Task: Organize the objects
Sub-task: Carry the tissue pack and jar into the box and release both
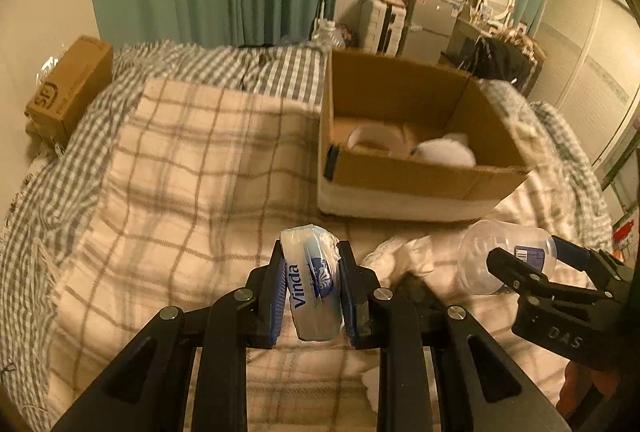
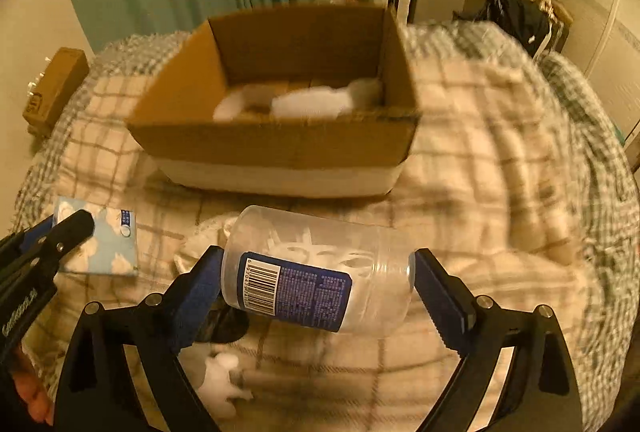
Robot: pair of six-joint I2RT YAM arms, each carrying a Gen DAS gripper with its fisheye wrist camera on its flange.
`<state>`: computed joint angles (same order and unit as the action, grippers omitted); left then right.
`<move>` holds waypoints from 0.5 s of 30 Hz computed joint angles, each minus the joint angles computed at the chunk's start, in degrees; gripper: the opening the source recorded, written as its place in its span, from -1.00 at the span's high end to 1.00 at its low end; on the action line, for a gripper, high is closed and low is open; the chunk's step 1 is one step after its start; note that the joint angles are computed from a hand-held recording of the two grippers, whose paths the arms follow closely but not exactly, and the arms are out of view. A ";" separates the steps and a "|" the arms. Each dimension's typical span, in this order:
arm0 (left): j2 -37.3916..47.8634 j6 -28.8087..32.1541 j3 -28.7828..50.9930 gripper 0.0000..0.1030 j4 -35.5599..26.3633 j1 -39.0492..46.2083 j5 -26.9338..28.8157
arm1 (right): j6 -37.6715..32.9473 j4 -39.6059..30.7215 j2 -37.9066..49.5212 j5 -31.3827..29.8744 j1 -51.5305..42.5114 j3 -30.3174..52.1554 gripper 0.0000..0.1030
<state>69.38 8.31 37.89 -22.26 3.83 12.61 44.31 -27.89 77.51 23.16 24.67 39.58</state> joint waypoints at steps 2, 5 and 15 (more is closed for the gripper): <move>-2.88 -0.28 1.28 0.54 -3.05 -0.01 1.01 | -0.25 -3.69 -4.06 1.43 1.78 0.73 -0.80; -6.68 -0.62 3.23 0.54 -7.20 -0.60 1.97 | -0.03 -9.80 -8.33 4.07 4.55 3.54 -0.79; -11.54 -2.32 9.46 0.54 -13.73 -5.09 1.60 | 3.03 -26.47 -17.74 16.23 13.66 13.93 -0.79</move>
